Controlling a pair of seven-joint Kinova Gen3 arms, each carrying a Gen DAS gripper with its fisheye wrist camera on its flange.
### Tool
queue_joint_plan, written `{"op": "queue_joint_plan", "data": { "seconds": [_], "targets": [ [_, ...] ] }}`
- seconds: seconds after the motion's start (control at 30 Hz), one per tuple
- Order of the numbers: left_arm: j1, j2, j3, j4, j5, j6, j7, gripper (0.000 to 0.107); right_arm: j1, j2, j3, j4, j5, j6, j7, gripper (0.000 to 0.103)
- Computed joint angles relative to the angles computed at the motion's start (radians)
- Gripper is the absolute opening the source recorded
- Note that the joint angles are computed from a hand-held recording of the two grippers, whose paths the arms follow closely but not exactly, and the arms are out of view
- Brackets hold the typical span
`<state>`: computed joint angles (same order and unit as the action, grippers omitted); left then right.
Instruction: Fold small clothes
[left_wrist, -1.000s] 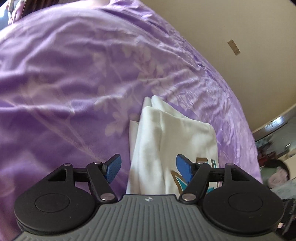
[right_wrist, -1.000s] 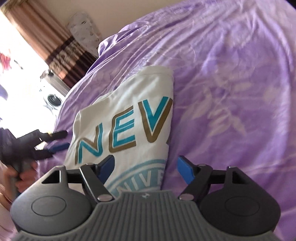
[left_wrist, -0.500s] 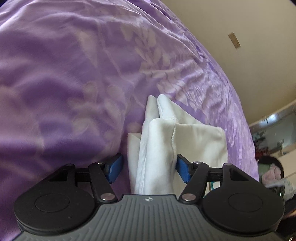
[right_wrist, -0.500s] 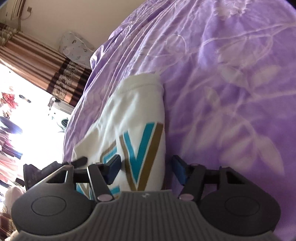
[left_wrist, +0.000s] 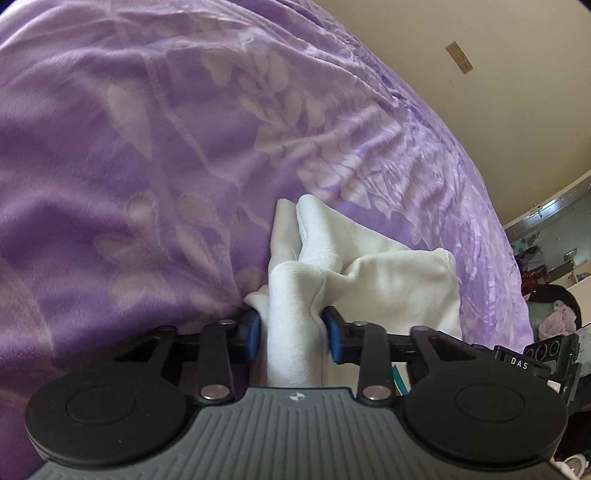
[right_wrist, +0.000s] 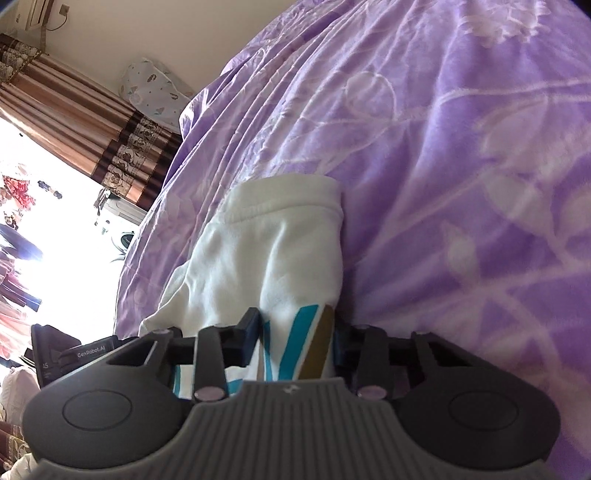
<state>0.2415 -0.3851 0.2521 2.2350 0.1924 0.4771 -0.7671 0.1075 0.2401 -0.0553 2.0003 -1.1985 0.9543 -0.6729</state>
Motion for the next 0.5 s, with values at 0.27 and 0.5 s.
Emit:
{"op": "queue_joint_plan", "data": {
  "seconds": [0.27,0.5],
  "targets": [
    [-0.092,-0.013,0.156,-0.088,-0.15,0.105,0.119,0.024,-0.031,-0.053,-0.003,0.006,0.013,-0.049,0.001,0.013],
    [-0.141,-0.089,0.257,-0.144,-0.229,0.175,0.202,0.022,-0.043,-0.14,0.017,0.034,-0.011,-0.045,0.056,0.01]
  ]
}}
